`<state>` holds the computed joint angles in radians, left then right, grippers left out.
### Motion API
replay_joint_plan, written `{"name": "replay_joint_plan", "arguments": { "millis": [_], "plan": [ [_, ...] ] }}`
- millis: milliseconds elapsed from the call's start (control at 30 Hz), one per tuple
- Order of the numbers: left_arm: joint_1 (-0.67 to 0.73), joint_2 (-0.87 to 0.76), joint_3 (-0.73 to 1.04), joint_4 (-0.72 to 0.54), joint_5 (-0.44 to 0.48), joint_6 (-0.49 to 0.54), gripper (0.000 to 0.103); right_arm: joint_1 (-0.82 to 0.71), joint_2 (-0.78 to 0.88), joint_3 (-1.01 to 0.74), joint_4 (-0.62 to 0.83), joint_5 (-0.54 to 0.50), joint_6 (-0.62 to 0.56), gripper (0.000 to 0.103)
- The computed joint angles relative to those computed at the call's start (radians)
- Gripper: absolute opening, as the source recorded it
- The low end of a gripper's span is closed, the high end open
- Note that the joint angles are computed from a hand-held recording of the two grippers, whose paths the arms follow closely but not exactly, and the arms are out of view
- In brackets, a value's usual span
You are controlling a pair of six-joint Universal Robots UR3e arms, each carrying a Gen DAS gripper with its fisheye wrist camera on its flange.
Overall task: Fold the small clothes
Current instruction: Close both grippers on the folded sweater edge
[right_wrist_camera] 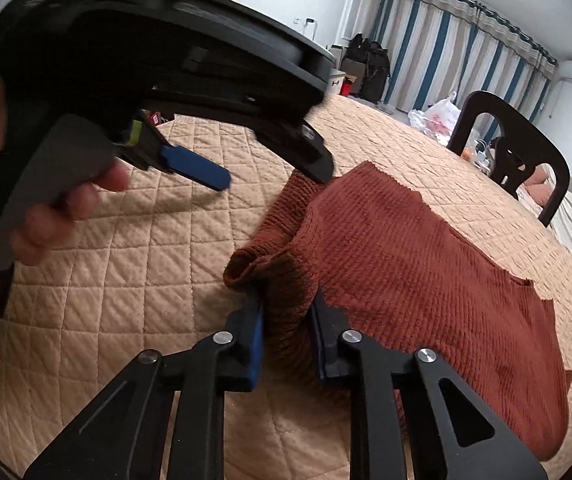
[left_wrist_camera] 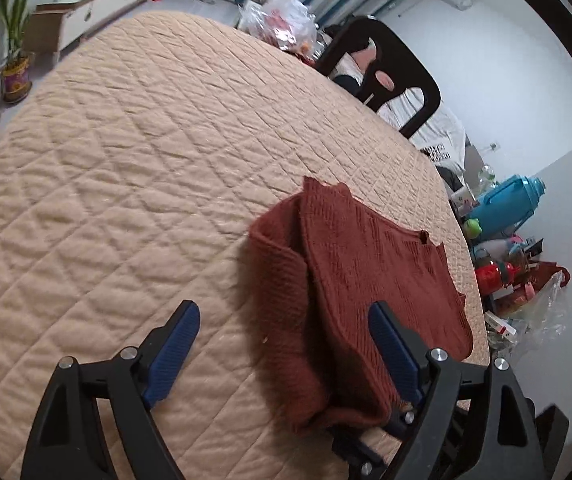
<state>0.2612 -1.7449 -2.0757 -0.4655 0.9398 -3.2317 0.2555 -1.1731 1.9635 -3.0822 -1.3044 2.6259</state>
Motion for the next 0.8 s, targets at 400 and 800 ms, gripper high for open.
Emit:
{"name": "replay_joint_plan", "arguments": {
  "millis": [400, 800],
  "plan": [
    [-0.053, -0.142, 0.155, -0.011, -0.068, -0.039, 0.088, -0.029, -0.003, 0.018, -0.016, 0.044, -0.007, 0.014],
    [-0.097, -0.192, 0.267, -0.090, 0.018, -0.032, 0.016, -0.038, -0.012, 0.032, -0.023, 0.061, 0.003, 0.011]
  ]
}}
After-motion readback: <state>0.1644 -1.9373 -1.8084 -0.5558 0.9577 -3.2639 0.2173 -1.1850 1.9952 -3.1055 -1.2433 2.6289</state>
